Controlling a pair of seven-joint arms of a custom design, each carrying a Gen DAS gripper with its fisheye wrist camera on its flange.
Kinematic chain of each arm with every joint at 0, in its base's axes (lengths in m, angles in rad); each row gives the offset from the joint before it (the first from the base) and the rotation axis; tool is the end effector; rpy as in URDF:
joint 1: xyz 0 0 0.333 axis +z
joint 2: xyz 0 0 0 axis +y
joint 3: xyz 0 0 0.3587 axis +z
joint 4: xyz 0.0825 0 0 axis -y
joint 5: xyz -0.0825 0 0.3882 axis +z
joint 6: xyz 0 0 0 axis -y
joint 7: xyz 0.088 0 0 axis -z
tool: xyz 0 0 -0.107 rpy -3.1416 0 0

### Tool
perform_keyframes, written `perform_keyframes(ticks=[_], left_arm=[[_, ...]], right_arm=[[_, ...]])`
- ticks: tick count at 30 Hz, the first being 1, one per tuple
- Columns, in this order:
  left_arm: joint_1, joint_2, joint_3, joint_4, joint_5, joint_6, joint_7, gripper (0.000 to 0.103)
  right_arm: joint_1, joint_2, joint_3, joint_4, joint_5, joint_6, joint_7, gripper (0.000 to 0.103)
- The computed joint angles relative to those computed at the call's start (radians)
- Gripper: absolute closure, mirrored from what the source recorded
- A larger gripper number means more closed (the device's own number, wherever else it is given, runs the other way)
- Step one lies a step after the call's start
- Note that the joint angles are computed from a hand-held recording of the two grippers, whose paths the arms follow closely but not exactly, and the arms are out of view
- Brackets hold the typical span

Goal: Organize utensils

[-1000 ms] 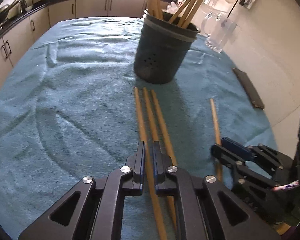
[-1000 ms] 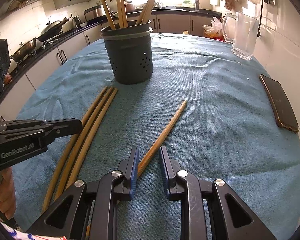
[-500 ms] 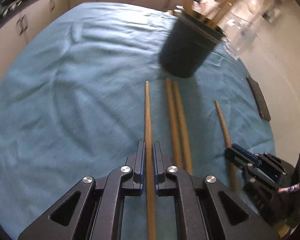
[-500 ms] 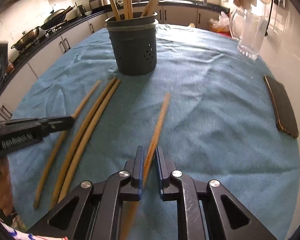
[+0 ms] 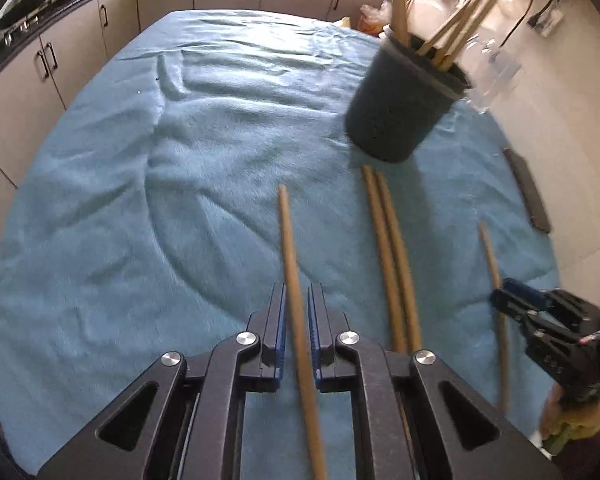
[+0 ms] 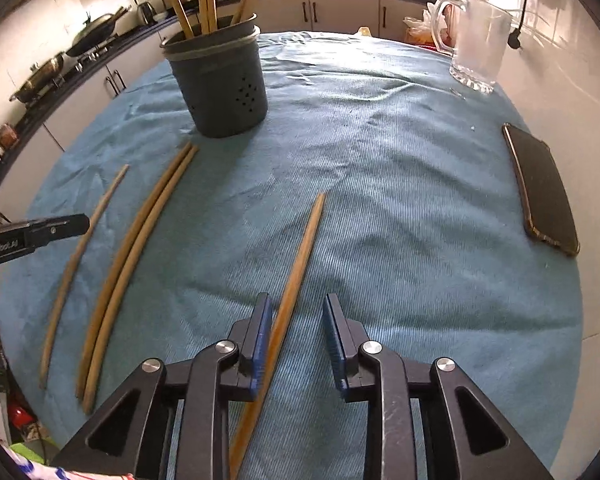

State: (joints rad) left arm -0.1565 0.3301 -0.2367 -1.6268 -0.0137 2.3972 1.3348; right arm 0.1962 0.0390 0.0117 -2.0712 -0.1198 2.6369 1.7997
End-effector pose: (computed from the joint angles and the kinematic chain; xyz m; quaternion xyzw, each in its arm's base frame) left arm 0.6632 -0.2501 0.5221 -0.6464 0.7287 -0.2170 0.0641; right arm 0.5881 0.1271 0.5112 -0.7050 0.6585 -0.1745 0.1970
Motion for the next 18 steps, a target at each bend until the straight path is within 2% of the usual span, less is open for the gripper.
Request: perform_keyframes(ticks=[2, 8, 11, 14, 15, 18], left_arm=[[0.008, 0.022, -0.004, 0.03, -0.017, -0.02, 0.011, 0.094], [-0.012, 0.107, 0.011, 0.164, 0.041, -0.077, 0.001, 0.094], [-0.021, 0.132, 0.014, 0.202, 0.069, -0.085, 0.013, 0.094], [-0.013, 0.129, 0.005, 0.19, 0.057, -0.058, 0.026, 0.094], [-0.011, 0.128, 0.002, 0.184, 0.052, -0.048, 0.031, 0.098], [0.0, 0.102, 0.0, 0.138, 0.037, 0.001, 0.034, 0.098]], right_arm=[[0.001, 0.018, -0.002, 0.031, -0.023, -0.029, 0.011, 0.075], [0.015, 0.092, -0.015, 0.154, -0.049, -0.128, 0.005, 0.075], [0.025, 0.128, -0.023, 0.206, -0.053, -0.154, 0.015, 0.08], [0.035, 0.149, -0.032, 0.226, -0.052, -0.132, 0.041, 0.09], [0.04, 0.151, -0.037, 0.224, -0.06, -0.119, 0.055, 0.095], [0.033, 0.142, -0.035, 0.199, -0.016, -0.063, 0.064, 0.097]])
